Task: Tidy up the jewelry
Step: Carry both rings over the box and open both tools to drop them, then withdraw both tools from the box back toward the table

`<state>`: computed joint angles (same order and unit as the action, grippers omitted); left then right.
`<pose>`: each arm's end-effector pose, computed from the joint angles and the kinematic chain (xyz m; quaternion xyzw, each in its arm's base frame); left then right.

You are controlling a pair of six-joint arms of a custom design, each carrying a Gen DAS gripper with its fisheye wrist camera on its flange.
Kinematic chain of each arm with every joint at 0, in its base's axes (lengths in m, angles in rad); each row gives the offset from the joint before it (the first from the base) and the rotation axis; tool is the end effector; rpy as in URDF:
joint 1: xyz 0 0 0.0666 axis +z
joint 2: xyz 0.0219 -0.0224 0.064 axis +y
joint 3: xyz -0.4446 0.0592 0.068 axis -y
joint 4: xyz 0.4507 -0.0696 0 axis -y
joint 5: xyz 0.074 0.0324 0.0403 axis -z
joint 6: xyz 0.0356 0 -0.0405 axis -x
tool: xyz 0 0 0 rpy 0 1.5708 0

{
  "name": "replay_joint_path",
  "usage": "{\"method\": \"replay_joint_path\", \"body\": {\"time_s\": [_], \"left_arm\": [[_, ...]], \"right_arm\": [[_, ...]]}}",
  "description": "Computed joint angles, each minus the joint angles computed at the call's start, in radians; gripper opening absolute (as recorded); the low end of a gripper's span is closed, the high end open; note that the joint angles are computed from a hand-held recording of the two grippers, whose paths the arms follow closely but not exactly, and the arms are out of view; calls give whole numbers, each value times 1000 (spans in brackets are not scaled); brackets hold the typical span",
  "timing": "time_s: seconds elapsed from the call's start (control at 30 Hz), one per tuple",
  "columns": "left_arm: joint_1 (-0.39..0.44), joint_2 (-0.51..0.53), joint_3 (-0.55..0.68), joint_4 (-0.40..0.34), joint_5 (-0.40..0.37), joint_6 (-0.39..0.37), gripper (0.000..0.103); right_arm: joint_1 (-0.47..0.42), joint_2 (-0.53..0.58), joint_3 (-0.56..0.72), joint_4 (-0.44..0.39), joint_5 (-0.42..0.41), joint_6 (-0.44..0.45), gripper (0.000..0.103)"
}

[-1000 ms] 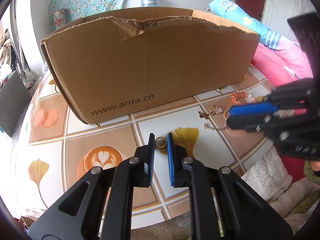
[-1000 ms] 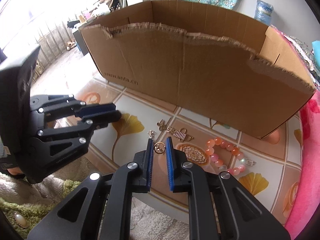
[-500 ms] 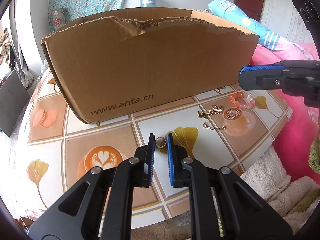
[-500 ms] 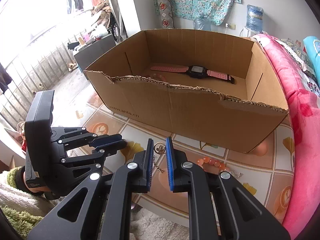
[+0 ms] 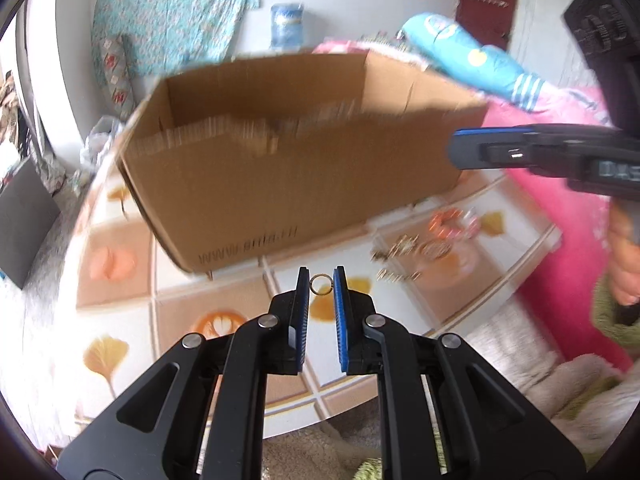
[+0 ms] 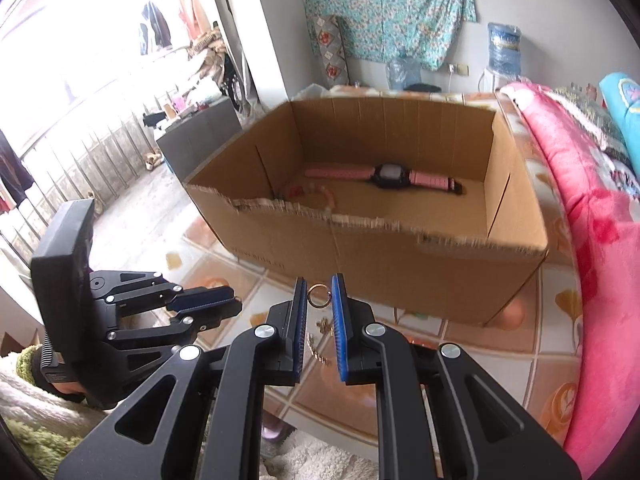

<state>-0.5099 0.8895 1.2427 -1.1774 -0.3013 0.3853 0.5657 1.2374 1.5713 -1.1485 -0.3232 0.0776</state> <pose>0.2588 -0.1331 0.5953 0.0027 0.9222 -0.0301 0.3855 0.3658 0.2452 0.6422 -0.3463 0.8514 0.2331 0.3174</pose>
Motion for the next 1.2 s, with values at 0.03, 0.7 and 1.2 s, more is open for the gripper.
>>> {"method": "replay_joint_path", "body": {"time_s": [0.03,0.7,1.2], "left_arm": [[7,-2,17,9,21,-6,11],[315,368,351,-79,371,-68,11],[335,325,305,6,373,-1,13]], "right_arm": [[-3,2,14,12,-7,3,13],[-57,446,491,-294,11,41,13],[-101,421,489,-212,-49,-30,17]]}}
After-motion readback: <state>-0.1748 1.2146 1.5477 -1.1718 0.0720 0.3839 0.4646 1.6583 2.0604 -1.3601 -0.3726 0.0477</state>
